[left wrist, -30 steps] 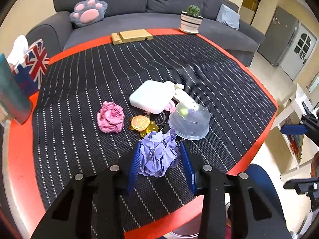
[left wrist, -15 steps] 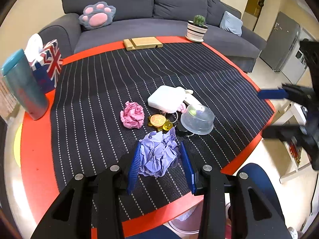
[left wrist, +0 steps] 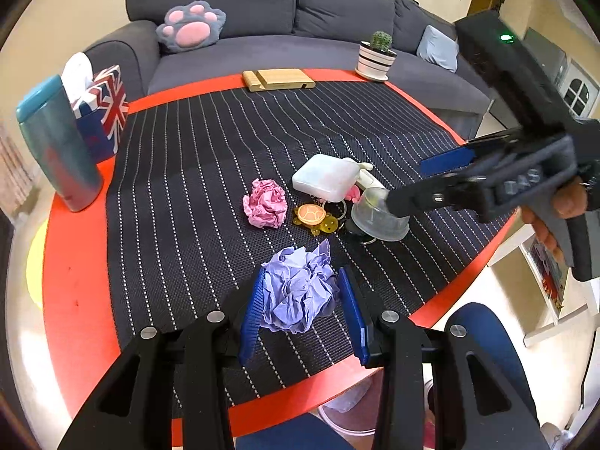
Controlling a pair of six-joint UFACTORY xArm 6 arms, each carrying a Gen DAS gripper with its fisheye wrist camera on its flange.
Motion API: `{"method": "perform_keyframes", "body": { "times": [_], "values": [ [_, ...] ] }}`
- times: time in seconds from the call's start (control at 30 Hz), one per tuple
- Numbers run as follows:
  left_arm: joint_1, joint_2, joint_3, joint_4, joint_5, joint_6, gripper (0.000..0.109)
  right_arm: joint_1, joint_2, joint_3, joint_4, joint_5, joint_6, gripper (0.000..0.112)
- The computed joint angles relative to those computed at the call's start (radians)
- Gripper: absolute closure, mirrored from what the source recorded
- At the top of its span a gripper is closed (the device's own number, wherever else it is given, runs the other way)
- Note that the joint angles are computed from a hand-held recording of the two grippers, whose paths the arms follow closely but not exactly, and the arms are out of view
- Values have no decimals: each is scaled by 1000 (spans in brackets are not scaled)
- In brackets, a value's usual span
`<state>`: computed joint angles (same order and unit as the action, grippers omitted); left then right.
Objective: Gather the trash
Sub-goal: 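Grasp the clear domed container with the right tool while the left tool holds the wrapper, then carry both items over the bin and open the right tool, then the left tool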
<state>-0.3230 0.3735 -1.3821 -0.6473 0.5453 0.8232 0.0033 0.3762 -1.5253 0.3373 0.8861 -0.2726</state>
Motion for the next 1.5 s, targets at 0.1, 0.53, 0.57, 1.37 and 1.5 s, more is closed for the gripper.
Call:
{"method": "perform_keyframes", "body": {
  "times": [0.1,0.53,0.57,1.37,1.5],
  "values": [
    [3,1,1,-2,4,3,69,5,33,-33,-6,22,21,18],
    [0,3,9,-23,3,14,69,11,76,-48,-29,21,57,56],
    [0,3,8,-23,4,13,69,10,77,-48,-26,19,55,58],
    [-35,-79,90,-53,-48,39,69,-3,-245,323,83,-199,-150,61],
    [-43,-120,130,-83,-62,77,69,4,-347,435,112,-257,-199,61]
  ]
}}
